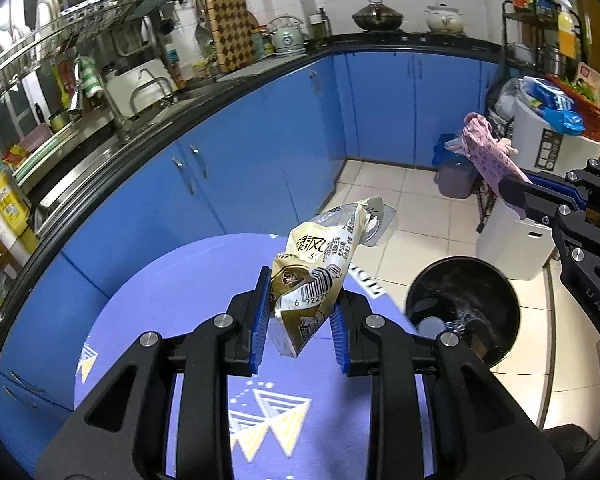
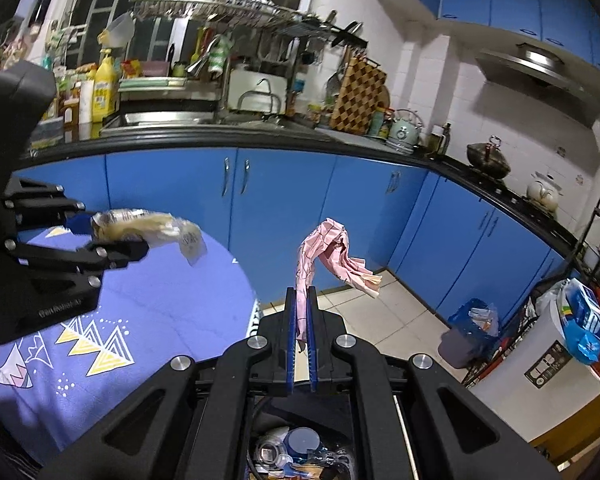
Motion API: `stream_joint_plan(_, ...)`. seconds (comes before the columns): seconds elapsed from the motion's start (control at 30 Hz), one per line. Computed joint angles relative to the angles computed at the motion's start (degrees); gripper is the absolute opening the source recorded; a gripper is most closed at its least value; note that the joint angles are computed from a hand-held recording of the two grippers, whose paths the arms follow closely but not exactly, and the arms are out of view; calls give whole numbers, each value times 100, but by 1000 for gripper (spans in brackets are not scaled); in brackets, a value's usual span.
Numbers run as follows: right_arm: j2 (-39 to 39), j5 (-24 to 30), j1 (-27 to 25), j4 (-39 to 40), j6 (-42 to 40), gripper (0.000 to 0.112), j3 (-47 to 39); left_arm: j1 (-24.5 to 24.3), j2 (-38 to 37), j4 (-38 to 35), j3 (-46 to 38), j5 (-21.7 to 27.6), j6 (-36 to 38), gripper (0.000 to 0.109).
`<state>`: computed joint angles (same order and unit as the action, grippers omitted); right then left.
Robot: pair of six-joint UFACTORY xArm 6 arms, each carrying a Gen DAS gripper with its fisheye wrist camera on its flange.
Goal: Collect trash
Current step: 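Carry the snack bag and pink wrapper over the black bin with both grippers, then open the right gripper to drop the pink wrapper into the bin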
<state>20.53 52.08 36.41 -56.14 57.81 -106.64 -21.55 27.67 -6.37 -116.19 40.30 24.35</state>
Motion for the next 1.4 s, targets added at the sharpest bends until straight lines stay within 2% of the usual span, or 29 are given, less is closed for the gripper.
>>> stream_joint_plan(0.33,-1059,-217,-235,-336,739,5,1321,-485,-122,429,130,-87,-235,28)
stream_joint_plan(0.6,-1545,-457,-481,-406,1068,5,1982,-774,51,638,-146,-13,-339,28)
stream_joint_plan(0.87,-1698,-734,-700,-291,1111,5,2310,-866,597,662,-1024,461,-603,28)
stream_joint_plan(1.4,-1631,-800,-791,-160,981,5,2290,-829,863,566,-1443,731,-631,28)
